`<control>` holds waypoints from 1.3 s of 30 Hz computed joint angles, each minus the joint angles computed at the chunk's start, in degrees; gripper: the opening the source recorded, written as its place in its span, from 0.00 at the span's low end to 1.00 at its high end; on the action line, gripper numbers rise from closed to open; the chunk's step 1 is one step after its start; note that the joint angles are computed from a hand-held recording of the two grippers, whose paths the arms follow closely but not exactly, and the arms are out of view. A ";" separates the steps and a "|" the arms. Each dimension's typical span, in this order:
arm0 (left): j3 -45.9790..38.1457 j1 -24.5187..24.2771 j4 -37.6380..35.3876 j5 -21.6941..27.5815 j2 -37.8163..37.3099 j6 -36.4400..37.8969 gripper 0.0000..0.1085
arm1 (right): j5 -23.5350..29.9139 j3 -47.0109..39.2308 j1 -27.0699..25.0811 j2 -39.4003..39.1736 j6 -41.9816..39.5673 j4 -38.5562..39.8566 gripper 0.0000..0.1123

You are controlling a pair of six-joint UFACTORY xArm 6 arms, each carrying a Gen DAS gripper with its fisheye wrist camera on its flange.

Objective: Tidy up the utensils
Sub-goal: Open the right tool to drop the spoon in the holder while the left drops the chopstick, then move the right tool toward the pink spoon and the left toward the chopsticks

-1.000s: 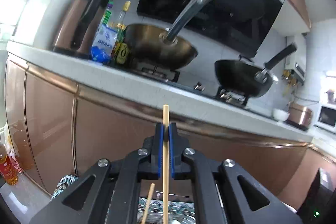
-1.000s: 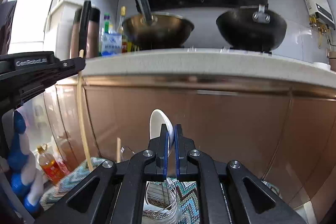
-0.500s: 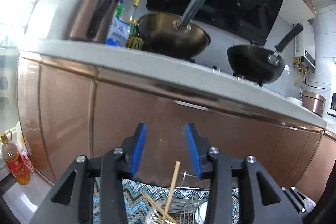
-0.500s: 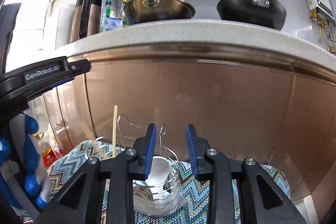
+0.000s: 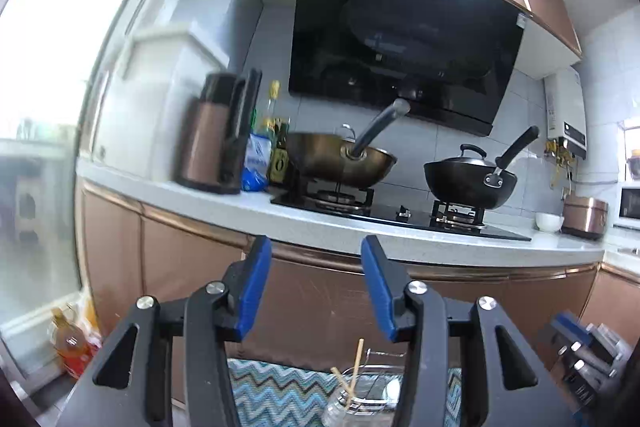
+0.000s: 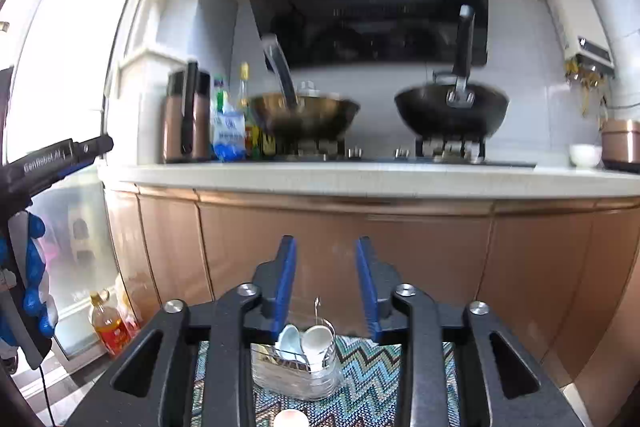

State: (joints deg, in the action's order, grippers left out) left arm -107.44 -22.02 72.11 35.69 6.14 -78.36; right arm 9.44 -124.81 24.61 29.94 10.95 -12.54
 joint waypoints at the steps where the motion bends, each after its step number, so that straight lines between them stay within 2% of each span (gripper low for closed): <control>1: 1.07 -0.46 0.19 0.48 -1.38 0.39 0.45 | -1.46 2.93 -0.09 -2.29 1.60 -1.57 0.41; 5: 5.68 -2.78 1.62 3.53 -7.41 1.21 0.58 | -5.00 12.48 -0.47 -10.50 7.54 -8.16 0.46; 10: 10.14 -3.90 -2.47 4.42 -12.68 4.76 0.59 | -6.06 19.90 -0.79 -17.37 9.50 -9.73 0.46; 13: 11.95 -4.12 -6.54 4.17 -14.23 8.30 0.59 | -6.60 23.88 -0.65 -20.56 5.12 -5.20 0.46; 19: 15.02 -4.05 -23.02 3.34 -15.23 21.37 0.59 | -7.26 30.01 -1.23 -25.09 0.54 0.35 0.45; 24: 17.67 -5.11 -25.02 5.31 -16.06 23.03 0.59 | -7.85 34.34 -2.40 -27.75 -0.16 2.33 0.44; 27: 18.88 -5.16 -25.73 6.66 -16.53 23.03 0.59 | -7.10 35.72 -2.48 -28.10 -4.20 7.37 0.43; 32: 19.81 -4.74 -33.87 7.22 -15.29 28.66 0.59 | -3.61 36.47 -2.23 -26.65 -13.44 19.55 0.39; 35: 20.27 -4.51 -40.96 7.12 -13.69 33.77 0.59 | -0.99 36.44 -2.44 -25.32 -19.66 28.81 0.36; 39: 20.21 -3.98 -52.93 7.19 -10.37 41.30 0.58 | 3.39 35.88 -3.14 -23.45 -25.57 37.48 0.34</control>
State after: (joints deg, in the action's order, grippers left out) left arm -87.22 -26.00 19.18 42.88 -4.22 -37.06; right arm 12.82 -88.93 21.47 6.50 -14.62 24.94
